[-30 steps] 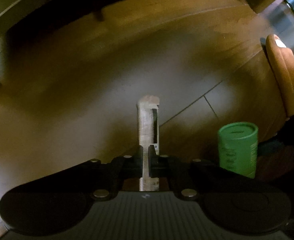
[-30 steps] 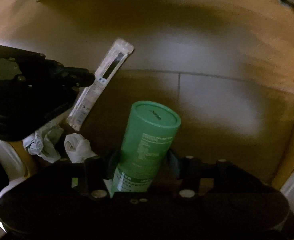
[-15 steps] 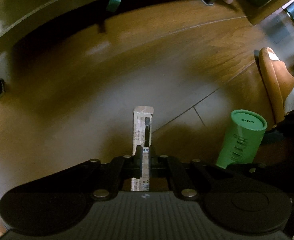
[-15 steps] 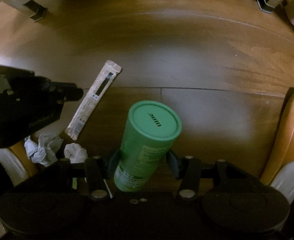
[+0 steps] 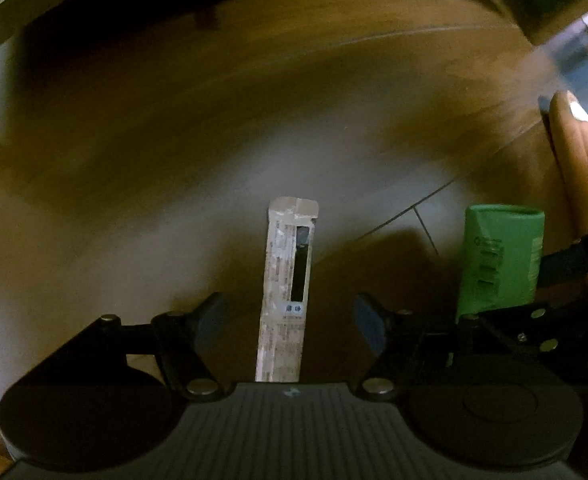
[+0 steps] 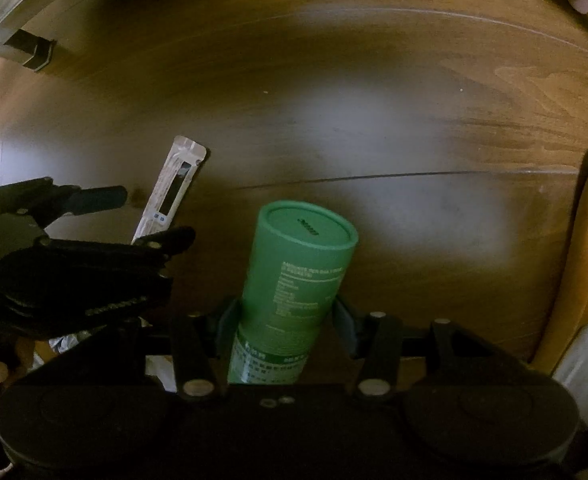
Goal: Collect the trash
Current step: 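Grasp the paper sachet with left tool while right tool grasps green canister, then lift the sachet and green canister up toward the wastebasket with both tools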
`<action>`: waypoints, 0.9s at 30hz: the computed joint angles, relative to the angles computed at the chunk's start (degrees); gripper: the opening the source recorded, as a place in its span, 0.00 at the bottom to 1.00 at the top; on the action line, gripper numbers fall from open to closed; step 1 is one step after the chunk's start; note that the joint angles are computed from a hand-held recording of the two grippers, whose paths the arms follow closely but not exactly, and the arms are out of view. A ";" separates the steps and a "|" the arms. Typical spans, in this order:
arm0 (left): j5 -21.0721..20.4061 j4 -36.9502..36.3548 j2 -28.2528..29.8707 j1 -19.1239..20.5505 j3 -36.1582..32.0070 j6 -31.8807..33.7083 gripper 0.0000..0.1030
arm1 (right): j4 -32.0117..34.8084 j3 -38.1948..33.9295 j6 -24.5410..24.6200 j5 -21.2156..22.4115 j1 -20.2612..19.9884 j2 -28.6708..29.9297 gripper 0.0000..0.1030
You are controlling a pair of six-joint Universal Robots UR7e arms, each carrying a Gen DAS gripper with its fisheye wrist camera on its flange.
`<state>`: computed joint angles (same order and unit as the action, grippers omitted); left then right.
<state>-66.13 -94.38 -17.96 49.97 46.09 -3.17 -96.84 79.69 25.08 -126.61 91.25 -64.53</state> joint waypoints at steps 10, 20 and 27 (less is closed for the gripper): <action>3.04 -6.34 -1.69 -1.06 5.38 3.85 0.33 | -0.83 0.57 -0.16 -0.58 -0.17 0.21 0.48; 2.19 -7.30 -1.84 -0.55 4.93 1.58 0.16 | -1.02 0.94 -0.30 -2.22 0.46 0.61 0.48; 2.12 -6.54 -2.97 -0.92 3.04 2.40 0.15 | -3.68 1.06 -3.58 -5.11 3.18 0.39 0.47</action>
<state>-64.00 -100.92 -20.92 49.05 49.13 -0.78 -100.52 80.76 21.50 -131.72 94.42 -64.14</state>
